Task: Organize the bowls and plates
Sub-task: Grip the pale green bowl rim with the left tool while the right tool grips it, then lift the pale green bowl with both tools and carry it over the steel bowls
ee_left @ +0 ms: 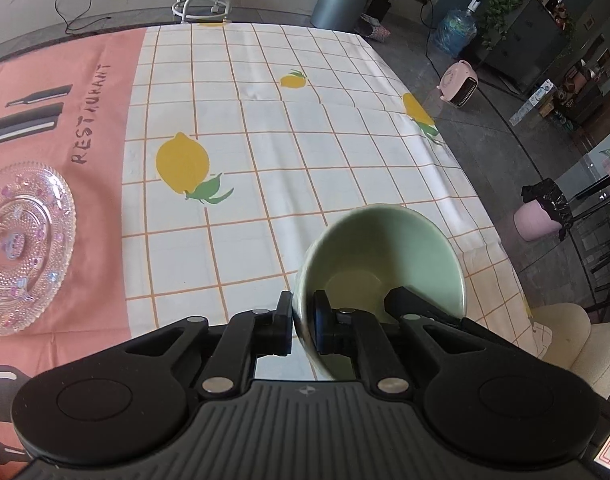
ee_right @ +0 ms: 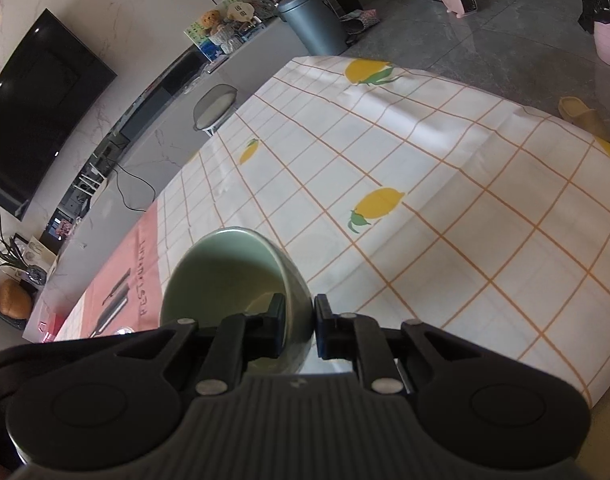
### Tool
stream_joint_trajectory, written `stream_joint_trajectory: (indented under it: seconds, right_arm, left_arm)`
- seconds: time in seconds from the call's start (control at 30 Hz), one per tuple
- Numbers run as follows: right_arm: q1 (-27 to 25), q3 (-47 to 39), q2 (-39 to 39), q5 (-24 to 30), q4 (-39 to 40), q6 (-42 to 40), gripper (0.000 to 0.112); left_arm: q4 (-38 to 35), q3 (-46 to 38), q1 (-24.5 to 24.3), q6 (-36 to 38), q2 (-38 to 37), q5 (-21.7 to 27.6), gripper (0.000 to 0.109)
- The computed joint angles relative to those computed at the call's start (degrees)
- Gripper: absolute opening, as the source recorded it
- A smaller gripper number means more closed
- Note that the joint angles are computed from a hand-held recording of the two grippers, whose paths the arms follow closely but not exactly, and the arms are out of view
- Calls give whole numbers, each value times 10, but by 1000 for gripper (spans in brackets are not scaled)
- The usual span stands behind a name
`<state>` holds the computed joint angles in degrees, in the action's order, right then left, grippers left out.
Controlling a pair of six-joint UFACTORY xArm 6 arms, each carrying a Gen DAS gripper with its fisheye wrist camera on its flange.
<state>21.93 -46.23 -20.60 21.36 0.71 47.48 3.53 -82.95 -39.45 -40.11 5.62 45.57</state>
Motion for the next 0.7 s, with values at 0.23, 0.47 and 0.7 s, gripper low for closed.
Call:
stream_joint_trajectory:
  seconds: [0.23, 0.47, 0.7]
  right_arm:
    - [29, -2, -21, -32, 27, -54, 10]
    - [90, -11, -32, -73, 112, -126, 10]
    - [163, -25, -53, -65, 118, -193, 10]
  left_arm:
    - [53, 67, 4, -67, -85, -32, 10]
    - [131, 117, 2, -105, -191, 20, 10]
    - [178, 208, -3, -157, -329, 56, 10]
